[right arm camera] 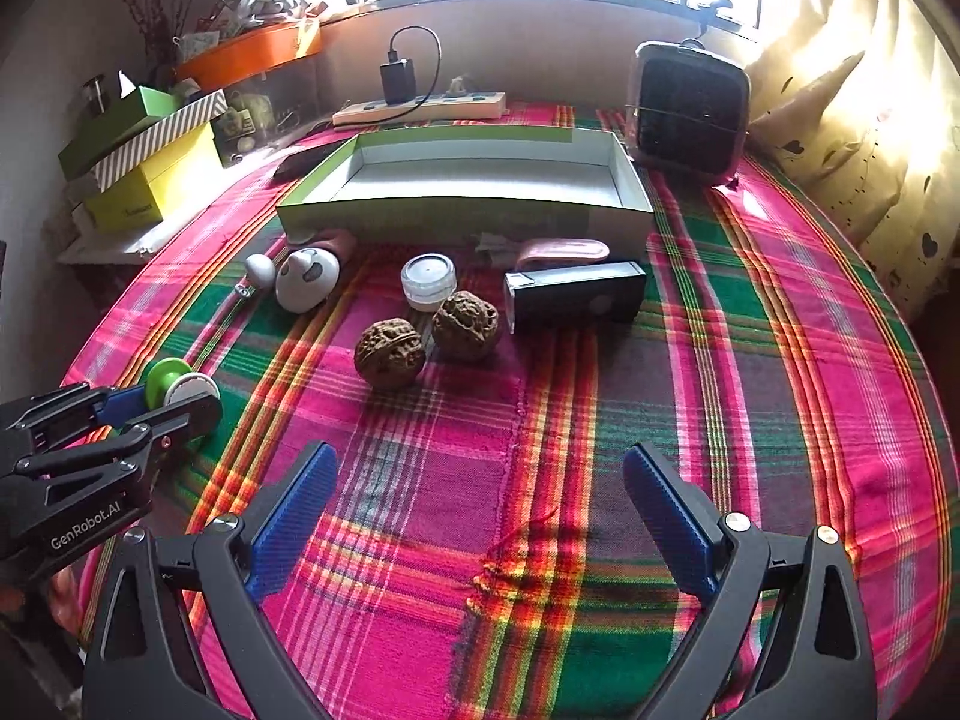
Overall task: Organize objects
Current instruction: 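Close left gripper on the spool while right gripper closes on a walnut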
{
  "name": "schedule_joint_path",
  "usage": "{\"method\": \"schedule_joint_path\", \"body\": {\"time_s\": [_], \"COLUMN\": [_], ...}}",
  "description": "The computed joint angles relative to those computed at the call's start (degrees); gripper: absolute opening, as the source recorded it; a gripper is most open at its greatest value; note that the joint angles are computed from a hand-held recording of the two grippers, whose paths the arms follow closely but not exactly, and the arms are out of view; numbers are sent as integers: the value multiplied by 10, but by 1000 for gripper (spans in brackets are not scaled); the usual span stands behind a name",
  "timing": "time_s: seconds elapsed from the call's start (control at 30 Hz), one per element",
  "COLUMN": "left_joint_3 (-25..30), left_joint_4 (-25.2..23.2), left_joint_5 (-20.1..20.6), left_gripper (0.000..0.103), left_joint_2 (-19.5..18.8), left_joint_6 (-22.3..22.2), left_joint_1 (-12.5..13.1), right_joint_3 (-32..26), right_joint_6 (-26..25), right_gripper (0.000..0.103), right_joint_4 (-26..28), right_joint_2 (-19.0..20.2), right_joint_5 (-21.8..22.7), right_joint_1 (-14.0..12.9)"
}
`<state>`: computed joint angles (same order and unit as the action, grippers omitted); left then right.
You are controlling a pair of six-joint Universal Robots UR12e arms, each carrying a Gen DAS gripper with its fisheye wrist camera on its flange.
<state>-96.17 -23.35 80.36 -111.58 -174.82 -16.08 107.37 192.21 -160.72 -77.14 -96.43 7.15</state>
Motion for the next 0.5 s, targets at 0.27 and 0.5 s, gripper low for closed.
{"method": "schedule_joint_path", "body": {"time_s": [0.27, 0.5], "left_joint_3": [11, 20], "left_joint_4": [-7, -16], "left_joint_5": [-6, -8], "left_gripper": [30, 30], "left_joint_2": [-7, -11], "left_joint_6": [4, 0], "left_joint_1": [4, 9], "right_joint_3": [-10, -24], "right_joint_6": [-9, -30], "right_gripper": [82, 68], "right_joint_4": [7, -6], "right_joint_2": [8, 21], "right_joint_5": [40, 55], "right_joint_1": [-2, 3]}}
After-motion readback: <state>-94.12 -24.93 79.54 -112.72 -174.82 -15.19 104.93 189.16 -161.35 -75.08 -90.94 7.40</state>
